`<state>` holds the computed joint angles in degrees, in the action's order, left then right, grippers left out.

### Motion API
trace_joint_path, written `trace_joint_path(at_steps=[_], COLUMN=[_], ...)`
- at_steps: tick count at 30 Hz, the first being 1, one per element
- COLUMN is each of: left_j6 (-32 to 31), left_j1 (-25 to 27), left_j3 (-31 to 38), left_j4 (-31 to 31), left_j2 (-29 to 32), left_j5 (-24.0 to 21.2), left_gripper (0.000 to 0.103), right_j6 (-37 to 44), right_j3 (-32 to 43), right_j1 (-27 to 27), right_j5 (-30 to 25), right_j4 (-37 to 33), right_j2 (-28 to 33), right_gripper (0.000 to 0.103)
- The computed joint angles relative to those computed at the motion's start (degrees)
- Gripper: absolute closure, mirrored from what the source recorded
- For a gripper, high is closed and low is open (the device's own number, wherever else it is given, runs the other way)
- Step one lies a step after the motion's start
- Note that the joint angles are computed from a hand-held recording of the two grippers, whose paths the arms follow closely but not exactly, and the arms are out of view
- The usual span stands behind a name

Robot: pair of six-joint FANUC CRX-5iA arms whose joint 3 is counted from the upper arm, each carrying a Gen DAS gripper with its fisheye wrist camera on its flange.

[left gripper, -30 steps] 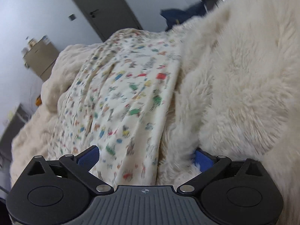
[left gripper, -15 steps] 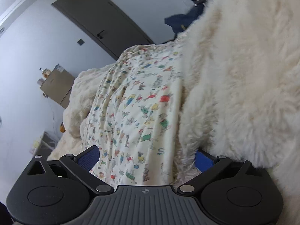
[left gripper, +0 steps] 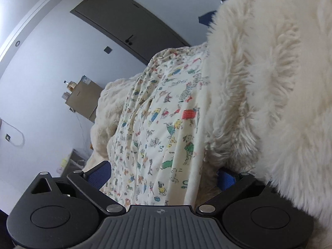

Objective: Fold clothes

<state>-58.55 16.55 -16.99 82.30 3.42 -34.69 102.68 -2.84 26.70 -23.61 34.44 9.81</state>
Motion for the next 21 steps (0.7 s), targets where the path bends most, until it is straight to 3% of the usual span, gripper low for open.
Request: trace_joint_path(at_steps=[4, 5, 7, 9, 11, 19, 21], left_j6=[18.3, 20.2, 16.4, 5.3, 1.9, 10.3, 12.2], left_j1=[4.5, 5.0, 4.5, 2.7, 3.7, 4.2, 4.6], left_j3=[7.2, 8.2, 6.9, 3.5, 4.1, 5.7, 6.5], left_j4=[-10.6, -11.8, -11.4, -3.6, -2.5, -6.6, -8.3], left_j2=[3.2, 3.7, 3.3, 2.4, 3.5, 3.6, 3.7], left_j5=[-6.7, -7.7, -6.8, -4.7, -8.9, -8.7, -9.5], left_gripper=[0.011, 0.011, 0.010, 0.000, 0.000, 0.000, 0.005], right_j6=[-0.5, -1.0, -1.2, -1.7, -2.3, -3.8, -3.4], right_j3=[-0.3, -0.6, -0.2, -0.6, -0.8, -0.5, -0.6], right_j1=[0.0, 0.0, 0.2, 0.3, 0.4, 0.3, 0.2], right_j5=[0.3, 0.4, -0.3, -0.6, -0.7, -0.7, -0.5], right_j4=[0.2, 0.7, 0.4, 0.9, 1.6, 1.7, 1.7], right_j2=[-0.2, -0.3, -0.1, -0.4, -0.4, -0.2, -0.3], right_gripper=[0.047, 0.047, 0.047, 0.047, 0.046, 0.043, 0.043])
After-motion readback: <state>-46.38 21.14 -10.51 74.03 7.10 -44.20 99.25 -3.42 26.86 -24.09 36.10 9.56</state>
